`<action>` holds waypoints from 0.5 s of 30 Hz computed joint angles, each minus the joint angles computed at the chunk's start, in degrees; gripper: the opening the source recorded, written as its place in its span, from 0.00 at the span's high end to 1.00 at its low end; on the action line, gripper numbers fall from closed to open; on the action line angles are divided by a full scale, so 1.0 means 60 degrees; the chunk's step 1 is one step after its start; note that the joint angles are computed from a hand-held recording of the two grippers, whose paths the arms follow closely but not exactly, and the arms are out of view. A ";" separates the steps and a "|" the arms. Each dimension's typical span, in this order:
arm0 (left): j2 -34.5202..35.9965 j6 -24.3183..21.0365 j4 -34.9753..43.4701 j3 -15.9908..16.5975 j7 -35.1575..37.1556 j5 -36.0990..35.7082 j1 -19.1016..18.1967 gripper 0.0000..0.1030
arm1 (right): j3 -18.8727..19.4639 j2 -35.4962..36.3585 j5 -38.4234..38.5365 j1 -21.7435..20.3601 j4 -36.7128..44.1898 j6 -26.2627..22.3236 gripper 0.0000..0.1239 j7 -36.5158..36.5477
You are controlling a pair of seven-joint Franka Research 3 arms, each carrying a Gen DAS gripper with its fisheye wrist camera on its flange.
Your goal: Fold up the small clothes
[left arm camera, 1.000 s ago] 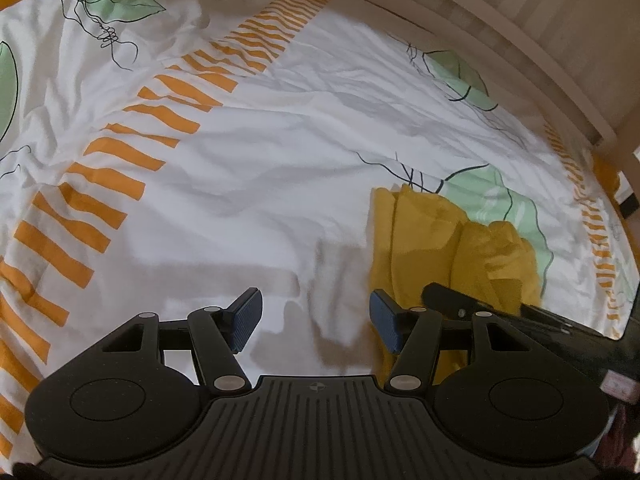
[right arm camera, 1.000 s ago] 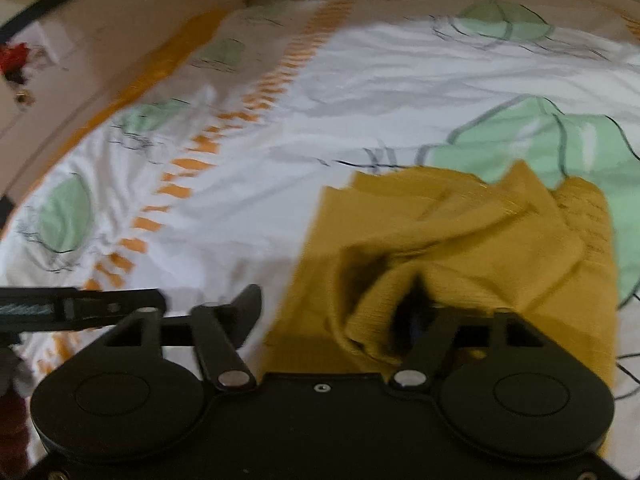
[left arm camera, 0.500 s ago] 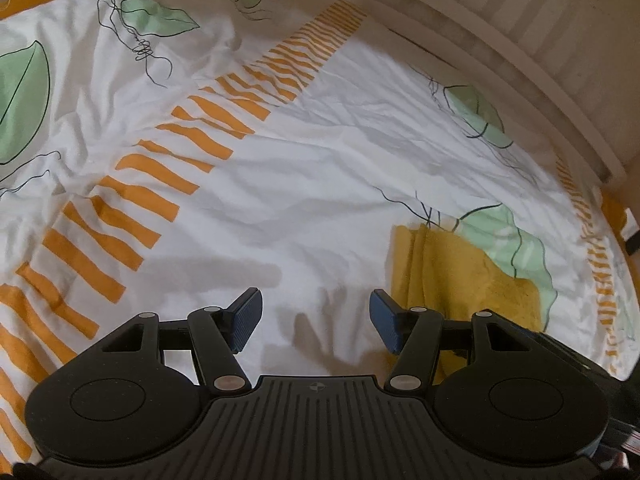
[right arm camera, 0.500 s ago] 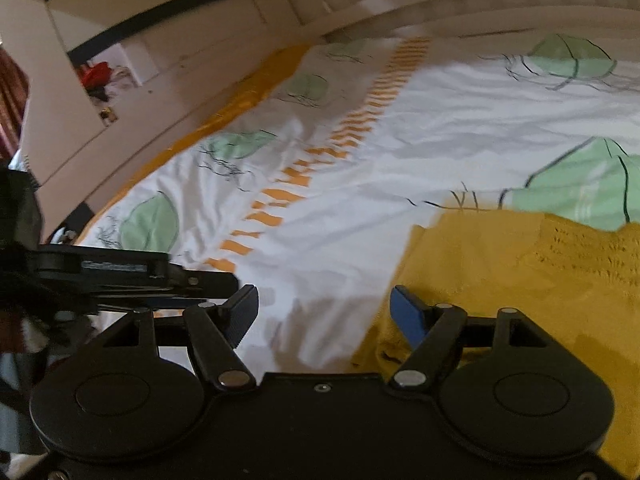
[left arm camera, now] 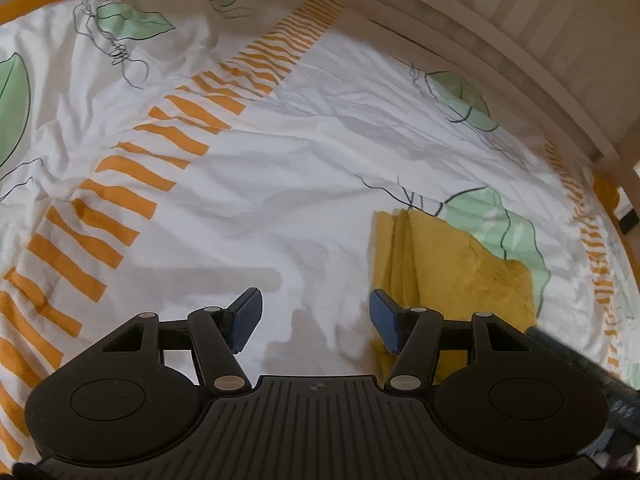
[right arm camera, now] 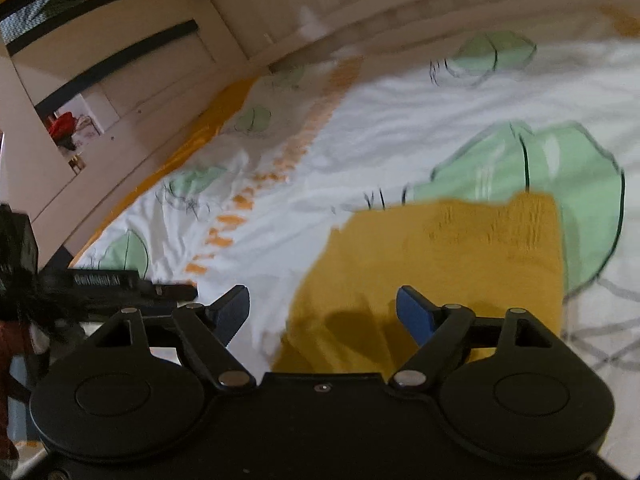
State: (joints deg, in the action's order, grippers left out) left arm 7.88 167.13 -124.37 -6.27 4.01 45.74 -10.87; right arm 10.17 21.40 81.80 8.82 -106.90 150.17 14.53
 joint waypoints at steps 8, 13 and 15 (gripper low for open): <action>0.0237 0.0185 0.0170 -0.0101 0.0791 -0.0296 -0.0133 0.44 | 0.0093 -0.0201 -0.1519 0.0327 -0.0824 -0.1233 0.32 -0.0257; 0.0441 0.0509 0.0254 -0.0118 0.1288 -0.0568 -0.0253 0.44 | 0.0075 -0.0442 -0.1470 0.0332 -0.1156 -0.1615 0.30 -0.0662; 0.0536 0.0611 0.0302 -0.0124 0.1523 -0.0716 -0.0324 0.44 | -0.0012 -0.0543 -0.1312 0.0250 -0.1198 -0.1817 0.30 -0.0629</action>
